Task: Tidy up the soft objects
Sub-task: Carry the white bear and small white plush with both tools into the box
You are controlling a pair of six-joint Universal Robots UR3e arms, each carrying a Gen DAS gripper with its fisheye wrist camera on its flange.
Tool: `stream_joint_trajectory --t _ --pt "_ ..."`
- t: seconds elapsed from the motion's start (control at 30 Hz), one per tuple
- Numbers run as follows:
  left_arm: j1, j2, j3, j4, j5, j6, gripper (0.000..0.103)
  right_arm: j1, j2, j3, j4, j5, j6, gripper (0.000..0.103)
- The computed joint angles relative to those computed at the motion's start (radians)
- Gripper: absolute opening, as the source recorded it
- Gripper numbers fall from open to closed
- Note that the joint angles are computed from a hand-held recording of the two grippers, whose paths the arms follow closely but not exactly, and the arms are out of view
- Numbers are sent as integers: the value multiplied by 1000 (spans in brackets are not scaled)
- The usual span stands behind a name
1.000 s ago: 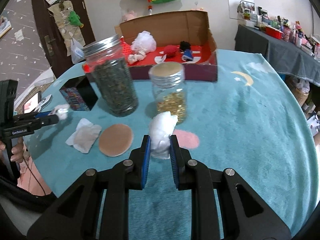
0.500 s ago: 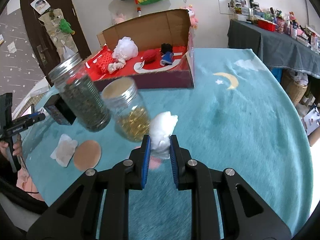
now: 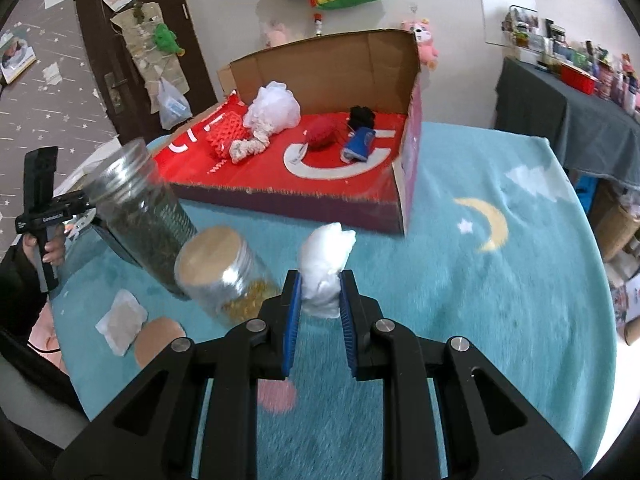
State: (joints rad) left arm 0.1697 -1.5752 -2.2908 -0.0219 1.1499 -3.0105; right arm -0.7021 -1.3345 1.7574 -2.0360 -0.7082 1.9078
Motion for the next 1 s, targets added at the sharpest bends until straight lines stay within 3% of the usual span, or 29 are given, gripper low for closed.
stream_joint_trajectory --t 0.47,0.57,0.87,1.0 --pt "-134 -194 398 -222 42 -26 41 116 156 -361 172 27 26 18" --pt "-194 -269 537 -314 130 -48 41 159 185 -409 119 -6 92 18" --pt "-250 -424 831 -569 224 -80 41 291 282 -598 51 -167 215 18" --pt "-258 -483 930 -672 255 -79 41 343 342 -714 101 -254 245 18"
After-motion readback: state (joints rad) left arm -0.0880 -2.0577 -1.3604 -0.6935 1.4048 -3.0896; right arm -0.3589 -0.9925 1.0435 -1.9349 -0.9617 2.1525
